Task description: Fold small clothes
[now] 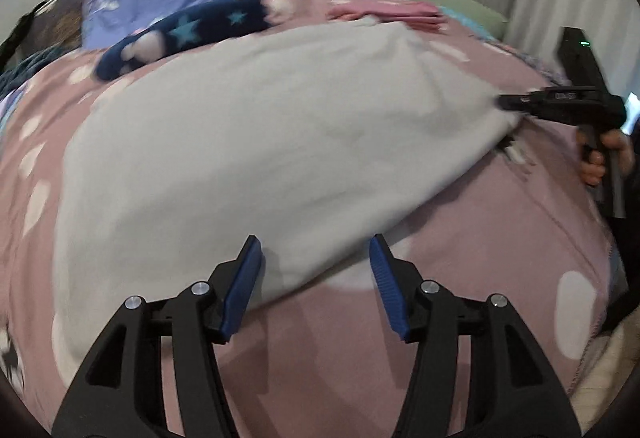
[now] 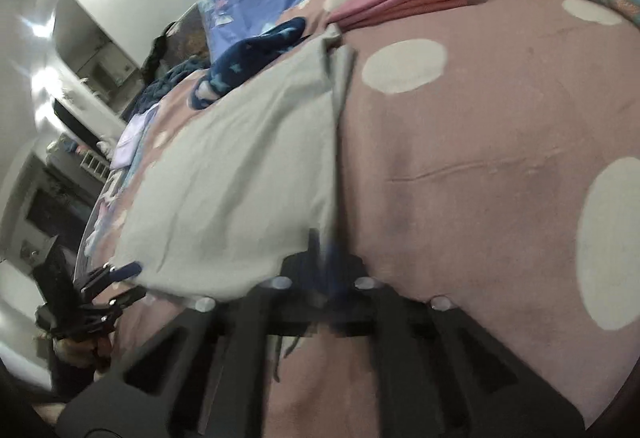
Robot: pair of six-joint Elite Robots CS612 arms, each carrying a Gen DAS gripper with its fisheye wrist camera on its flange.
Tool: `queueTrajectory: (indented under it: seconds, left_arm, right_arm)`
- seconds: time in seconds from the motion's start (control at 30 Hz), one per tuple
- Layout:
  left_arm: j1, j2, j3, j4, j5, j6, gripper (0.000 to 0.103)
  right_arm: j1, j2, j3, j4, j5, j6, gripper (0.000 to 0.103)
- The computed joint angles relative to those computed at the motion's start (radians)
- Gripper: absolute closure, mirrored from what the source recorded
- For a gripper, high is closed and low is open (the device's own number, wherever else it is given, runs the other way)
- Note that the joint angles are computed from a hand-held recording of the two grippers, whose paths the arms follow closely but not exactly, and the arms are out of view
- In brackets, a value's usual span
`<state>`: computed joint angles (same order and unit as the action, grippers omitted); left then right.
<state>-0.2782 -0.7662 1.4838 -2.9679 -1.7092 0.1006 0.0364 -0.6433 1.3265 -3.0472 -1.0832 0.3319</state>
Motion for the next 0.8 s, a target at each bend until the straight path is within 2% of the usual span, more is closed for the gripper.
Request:
queueTrajectory:
  seconds: [0.03, 0.1, 0.17, 0.2, 0.23, 0.27, 0.3, 0.33, 0.37, 0.4, 0.5, 0.57, 0.6, 0.63, 0.67, 0.7, 0.73, 0.77, 0.8]
  left_arm:
    - [-0.001, -0.007, 0.012, -0.002, 0.053, -0.034, 0.046]
    - [0.006, -0.022, 0.038, -0.013, 0.109, -0.101, 0.046]
    - [0.02, -0.031, 0.051, -0.01, 0.126, -0.161, 0.046]
    - [0.03, -0.035, 0.062, -0.019, 0.116, -0.198, 0.046]
    - [0.041, -0.039, 0.075, -0.041, 0.09, -0.234, 0.046]
    - [0.05, -0.043, 0.086, -0.061, 0.067, -0.267, 0.046]
    - [0.058, -0.047, 0.098, -0.076, 0.045, -0.3, 0.044]
    - [0.07, -0.051, 0.115, -0.099, 0.016, -0.353, 0.038]
    - [0.078, -0.053, 0.127, -0.116, -0.006, -0.396, 0.036]
    - [0.086, -0.05, 0.131, -0.136, -0.04, -0.438, 0.036]
    - [0.105, -0.04, 0.148, -0.217, -0.133, -0.542, 0.033]
    - [0.119, -0.016, 0.135, -0.273, -0.197, -0.63, 0.025]
    - [0.125, 0.001, 0.123, -0.311, -0.221, -0.682, 0.022]
    - [0.131, 0.023, 0.105, -0.353, -0.237, -0.734, 0.023]
    - [0.134, 0.04, 0.089, -0.384, -0.24, -0.769, 0.023]
    - [0.138, 0.056, 0.072, -0.413, -0.242, -0.805, 0.025]
    - [0.141, 0.069, 0.054, -0.43, -0.234, -0.847, 0.044]
    - [0.144, 0.084, 0.033, -0.435, -0.245, -0.878, 0.064]
    - [0.15, 0.098, 0.011, -0.431, -0.278, -0.903, 0.1]
  right_arm:
    - [-0.005, -0.004, 0.012, -0.048, 0.016, 0.026, 0.101]
    - [-0.012, -0.022, 0.044, -0.126, 0.006, 0.048, 0.101]
    - [-0.005, -0.045, 0.059, -0.072, -0.111, -0.013, 0.103]
    - [-0.004, -0.048, 0.059, -0.032, -0.143, -0.03, 0.103]
    - [-0.012, -0.047, 0.064, -0.007, -0.132, -0.006, 0.102]
    - [-0.023, -0.045, 0.077, -0.023, -0.08, 0.041, 0.1]
    - [-0.031, -0.042, 0.088, -0.046, -0.033, 0.064, 0.1]
    - [-0.037, -0.044, 0.108, -0.09, 0.007, 0.088, 0.1]
    - [-0.037, -0.048, 0.128, -0.134, 0.021, 0.103, 0.099]
    - [-0.037, -0.05, 0.136, -0.154, 0.035, 0.109, 0.094]
    - [-0.04, -0.043, 0.14, -0.168, 0.15, 0.131, 0.069]
    - [-0.032, -0.026, 0.107, -0.112, 0.213, 0.119, 0.061]
    - [-0.025, -0.019, 0.088, -0.08, 0.211, 0.117, 0.049]
    - [-0.016, -0.006, 0.063, -0.052, 0.187, 0.145, 0.043]
    - [-0.012, 0.009, 0.046, -0.066, 0.181, 0.189, 0.043]
    - [-0.012, 0.026, 0.027, -0.1, 0.176, 0.246, 0.043]
    - [-0.012, 0.042, 0.007, -0.133, 0.168, 0.315, 0.043]
    - [-0.012, 0.05, -0.004, -0.149, 0.161, 0.367, 0.047]
    - [-0.01, 0.056, -0.018, -0.148, 0.146, 0.397, 0.065]
